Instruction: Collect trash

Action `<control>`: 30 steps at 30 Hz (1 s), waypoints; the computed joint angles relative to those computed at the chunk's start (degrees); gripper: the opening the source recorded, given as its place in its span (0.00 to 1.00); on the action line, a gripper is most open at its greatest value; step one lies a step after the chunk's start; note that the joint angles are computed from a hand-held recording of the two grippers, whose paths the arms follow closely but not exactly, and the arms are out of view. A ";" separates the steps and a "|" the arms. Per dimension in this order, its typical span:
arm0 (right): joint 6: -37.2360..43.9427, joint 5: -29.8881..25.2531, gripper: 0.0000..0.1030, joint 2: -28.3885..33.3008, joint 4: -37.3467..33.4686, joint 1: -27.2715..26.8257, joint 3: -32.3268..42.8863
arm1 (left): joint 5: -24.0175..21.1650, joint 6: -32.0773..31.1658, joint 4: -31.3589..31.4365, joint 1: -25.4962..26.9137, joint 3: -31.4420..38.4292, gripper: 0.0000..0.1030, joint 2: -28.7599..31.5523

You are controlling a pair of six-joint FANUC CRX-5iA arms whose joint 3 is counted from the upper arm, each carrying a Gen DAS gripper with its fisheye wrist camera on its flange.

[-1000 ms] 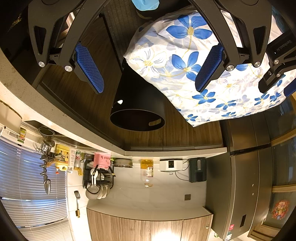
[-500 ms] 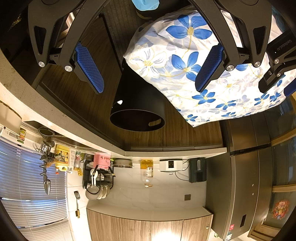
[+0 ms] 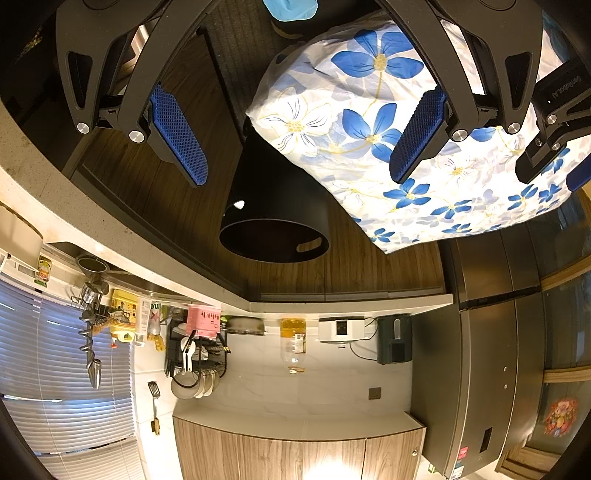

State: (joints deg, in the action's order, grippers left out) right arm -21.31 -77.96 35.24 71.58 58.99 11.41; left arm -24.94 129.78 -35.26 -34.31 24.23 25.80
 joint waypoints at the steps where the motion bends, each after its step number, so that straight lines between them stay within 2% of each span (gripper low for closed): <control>1: 0.00 0.00 0.95 0.00 0.00 0.00 0.00 | -0.02 0.19 -0.26 -0.06 -0.09 0.94 -0.04; 20: -0.02 0.06 0.95 -0.15 -0.05 -0.02 -0.18 | 0.71 -2.12 2.05 0.38 -1.08 0.94 -0.14; 30: -0.02 0.26 0.95 -0.09 -0.25 -0.16 -0.18 | -0.33 -0.70 0.40 0.25 -0.70 0.94 -0.20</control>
